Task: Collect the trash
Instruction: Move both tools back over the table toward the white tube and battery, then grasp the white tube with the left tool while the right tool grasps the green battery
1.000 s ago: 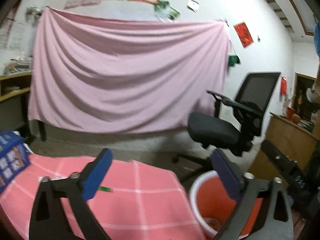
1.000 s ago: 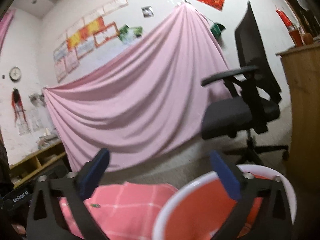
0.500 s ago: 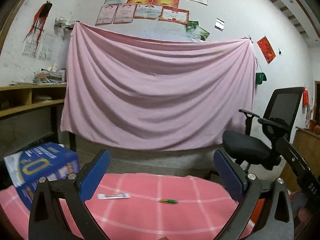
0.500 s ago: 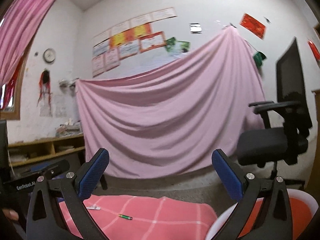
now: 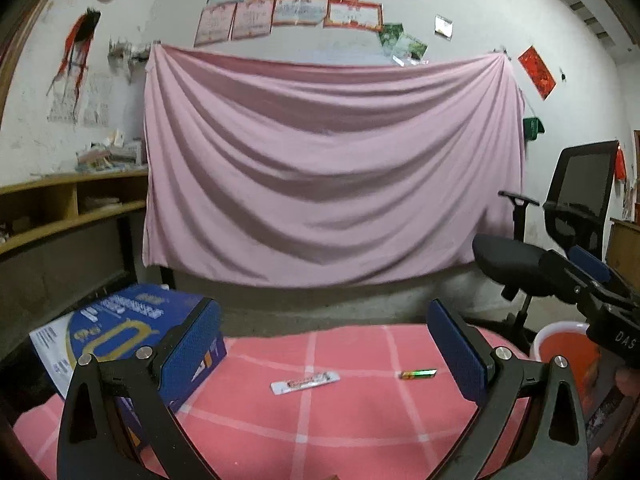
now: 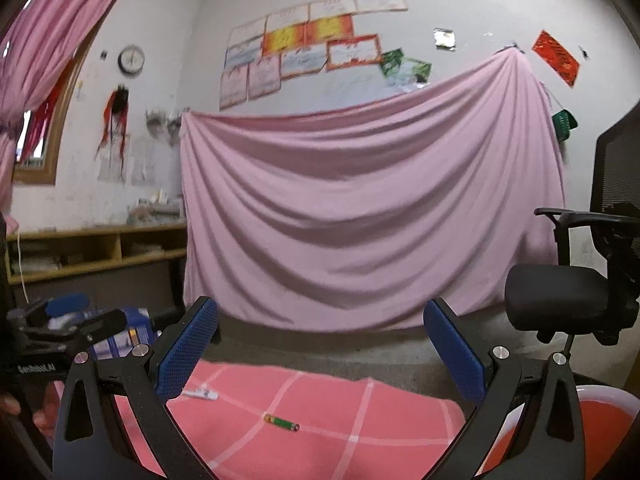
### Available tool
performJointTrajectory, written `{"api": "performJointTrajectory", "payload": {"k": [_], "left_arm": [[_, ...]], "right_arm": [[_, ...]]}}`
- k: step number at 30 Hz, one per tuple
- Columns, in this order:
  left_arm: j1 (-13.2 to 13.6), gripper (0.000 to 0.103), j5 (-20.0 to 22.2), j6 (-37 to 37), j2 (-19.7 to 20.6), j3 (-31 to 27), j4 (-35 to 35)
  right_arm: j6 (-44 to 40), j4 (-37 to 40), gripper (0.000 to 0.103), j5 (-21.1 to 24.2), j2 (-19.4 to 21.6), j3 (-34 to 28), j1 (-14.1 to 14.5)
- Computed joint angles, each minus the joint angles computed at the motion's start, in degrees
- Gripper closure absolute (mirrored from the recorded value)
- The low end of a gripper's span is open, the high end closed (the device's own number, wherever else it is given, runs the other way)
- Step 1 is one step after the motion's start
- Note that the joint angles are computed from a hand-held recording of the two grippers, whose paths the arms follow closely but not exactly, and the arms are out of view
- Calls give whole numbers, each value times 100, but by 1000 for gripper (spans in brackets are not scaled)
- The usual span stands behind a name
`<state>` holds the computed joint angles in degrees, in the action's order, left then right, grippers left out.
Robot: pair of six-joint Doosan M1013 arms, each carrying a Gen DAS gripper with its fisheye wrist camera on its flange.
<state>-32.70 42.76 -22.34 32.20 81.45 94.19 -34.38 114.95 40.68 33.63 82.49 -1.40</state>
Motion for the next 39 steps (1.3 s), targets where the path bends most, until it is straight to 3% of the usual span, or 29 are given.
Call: {"api": "performJointTrajectory", "payload": {"k": [3,7,13,20,24,27,32,34,39], "left_arm": [[98,2,-222,731,68,-155,-675],[228,2,-288,1815,223,-480,-1757],[537,3,-556,3769,511,-1045,-4210],[736,3,-643,4921,710,-1406,-5658],[893,3,-721,5904,862,-1711,-6741],[1007,6,-667,6625,954,-1888,-7613],[1050,12,-644,7596,974,-1968,-8483],[1032,27,-540,7884,995,-2025,-8588],[958,44,-312,8085,1027,-2114,-8516]], "right_arm": [[344,-500,0,-339,49,-124,70],[1935,-2079,0,-773,208,-500,145],[4626,-4512,1,-540,520,-1166,162],[6363,-6396,16,131,833,-1813,246],[6856,-6991,26,385,972,-2068,302],[7071,-7150,28,573,1052,-2213,297],[7689,-7272,33,1359,1394,-2798,272],[7909,-7200,42,1720,1542,-3039,235],[8071,-7123,62,2129,1687,-3293,202]]}}
